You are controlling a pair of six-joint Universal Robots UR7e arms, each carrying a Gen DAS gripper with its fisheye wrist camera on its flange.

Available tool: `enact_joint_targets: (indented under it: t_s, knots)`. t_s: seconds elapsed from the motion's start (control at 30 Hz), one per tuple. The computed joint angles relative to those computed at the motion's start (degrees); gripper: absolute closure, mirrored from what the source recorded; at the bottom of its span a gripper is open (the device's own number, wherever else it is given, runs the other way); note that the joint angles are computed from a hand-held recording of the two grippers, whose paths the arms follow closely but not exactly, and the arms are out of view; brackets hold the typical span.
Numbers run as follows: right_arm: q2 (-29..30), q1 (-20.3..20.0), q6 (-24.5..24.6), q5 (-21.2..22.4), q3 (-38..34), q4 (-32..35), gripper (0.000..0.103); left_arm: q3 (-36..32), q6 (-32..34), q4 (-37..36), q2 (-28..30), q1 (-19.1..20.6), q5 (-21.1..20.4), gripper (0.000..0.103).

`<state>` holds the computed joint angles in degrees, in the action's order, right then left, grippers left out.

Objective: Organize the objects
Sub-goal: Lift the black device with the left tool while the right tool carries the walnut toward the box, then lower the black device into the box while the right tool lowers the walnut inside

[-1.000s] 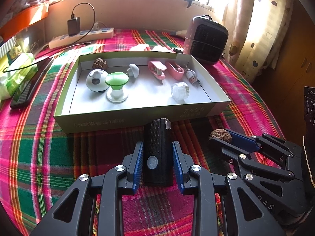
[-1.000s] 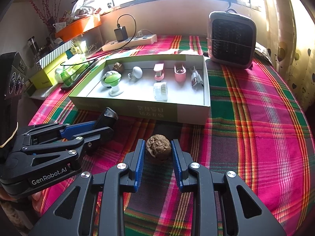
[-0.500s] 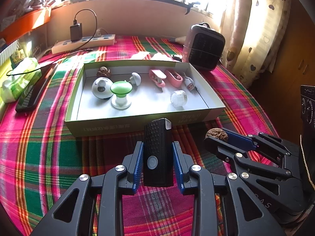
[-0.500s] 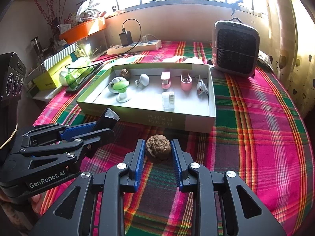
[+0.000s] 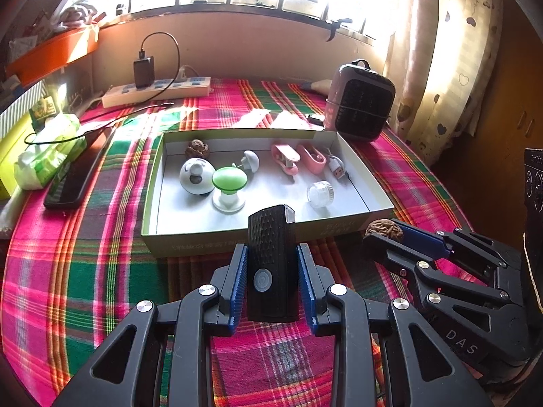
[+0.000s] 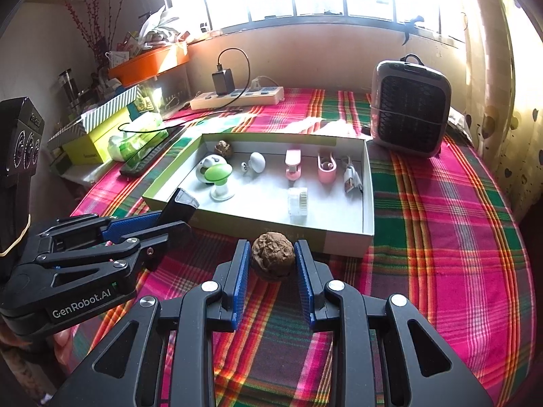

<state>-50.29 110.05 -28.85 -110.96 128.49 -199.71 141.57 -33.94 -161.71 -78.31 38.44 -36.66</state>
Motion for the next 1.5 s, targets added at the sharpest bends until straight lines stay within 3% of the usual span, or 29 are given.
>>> enact_joint_targets:
  t_s: [0.7, 1.5]
  knots:
    - [3.15, 2.21, -2.61, -0.9, -6.87, 2.14, 0.075, -1.76, 2.65, -1.67, -0.04, 3.44, 0.91, 0.076]
    - [10.36, 0.93, -1.54, -3.94, -18.32, 10.53, 0.075, -5.03, 7.2, -4.52, 1.64, 8.39, 0.76, 0.076]
